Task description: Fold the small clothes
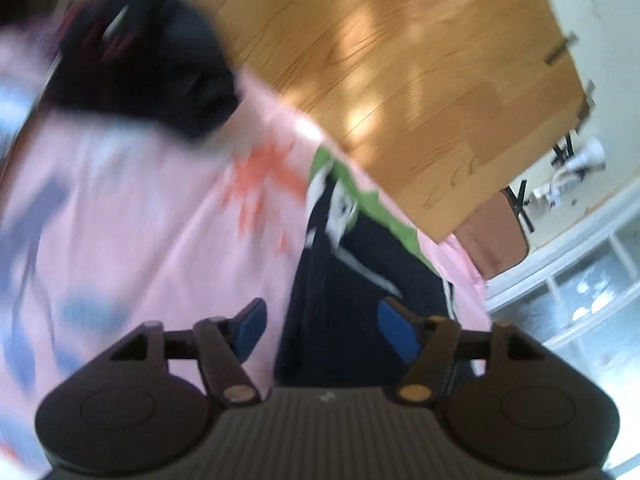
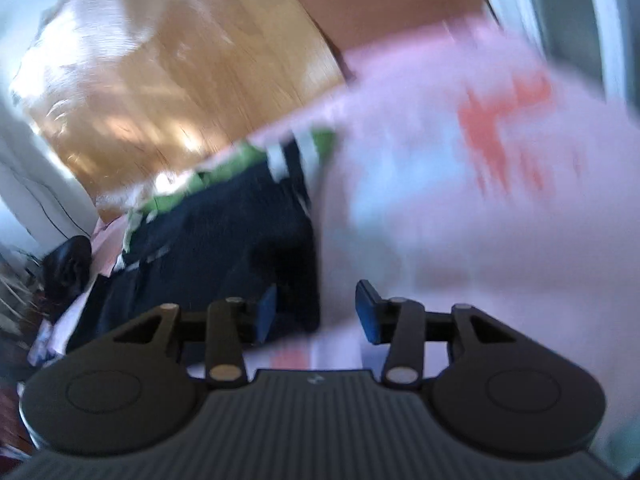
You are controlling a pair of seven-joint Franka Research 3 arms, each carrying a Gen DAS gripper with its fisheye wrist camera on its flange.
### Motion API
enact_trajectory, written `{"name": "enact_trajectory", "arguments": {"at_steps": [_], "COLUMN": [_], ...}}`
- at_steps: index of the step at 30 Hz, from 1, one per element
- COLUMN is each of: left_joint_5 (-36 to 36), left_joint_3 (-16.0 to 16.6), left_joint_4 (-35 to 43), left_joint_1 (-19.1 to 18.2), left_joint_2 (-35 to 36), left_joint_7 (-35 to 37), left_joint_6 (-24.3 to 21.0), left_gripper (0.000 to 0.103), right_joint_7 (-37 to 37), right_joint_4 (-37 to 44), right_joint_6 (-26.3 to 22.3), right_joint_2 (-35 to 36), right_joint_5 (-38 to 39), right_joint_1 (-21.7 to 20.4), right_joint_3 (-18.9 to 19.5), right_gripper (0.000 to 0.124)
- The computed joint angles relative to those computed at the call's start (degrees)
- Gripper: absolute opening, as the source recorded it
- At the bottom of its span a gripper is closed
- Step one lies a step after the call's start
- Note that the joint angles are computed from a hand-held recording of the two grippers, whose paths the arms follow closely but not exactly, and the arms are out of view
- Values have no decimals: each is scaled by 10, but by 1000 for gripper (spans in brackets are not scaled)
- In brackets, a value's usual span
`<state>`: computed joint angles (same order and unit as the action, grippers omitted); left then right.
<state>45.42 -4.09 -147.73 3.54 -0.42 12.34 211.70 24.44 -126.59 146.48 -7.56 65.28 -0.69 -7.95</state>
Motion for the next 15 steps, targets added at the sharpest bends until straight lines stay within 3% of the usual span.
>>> {"name": "enact_trajectory", "arguments": {"at_steps": [2, 4, 7, 10, 11, 12, 13, 14, 15], "left_joint_5": [-24, -4, 76, 83, 69, 45, 24, 4, -15], "left_joint_3": [-9, -21, -57, -80, -78, -66, -53, -41, -30], "left_joint_4": [36, 86, 162, 197, 198, 196, 193, 192, 185], "left_joint_1": [-9, -10, 15, 20, 12, -6, -23, -39, -50], "left_joint_2": [23, 61, 118, 145, 145, 144, 142, 142, 139], "left_joint_7": [52, 58, 20, 39, 59, 88, 114, 139, 160], "left_joint_6": [-22, -45, -94, -132, -141, -146, -151, -153, -146], "left_gripper": [79, 79, 79, 72, 63, 45, 35, 15, 14], "right_joint_7": [-86, -134, -140, -144, -132, -112, -67, -14, 12], "right_joint_4": [12, 28, 68, 88, 97, 103, 112, 119, 129], "right_joint_6": [20, 72, 50, 108, 132, 158, 180, 175, 138], "right_joint_2": [10, 29, 71, 107, 121, 135, 151, 162, 168], "right_joint_5": [49, 75, 80, 66, 58, 46, 15, -20, -27], "right_joint_1": [19, 38, 44, 46, 46, 46, 45, 40, 26], "right_joint_3": [10, 31, 41, 57, 61, 64, 64, 61, 61], "right_gripper": [48, 48, 48, 48, 49, 50, 50, 49, 33]}}
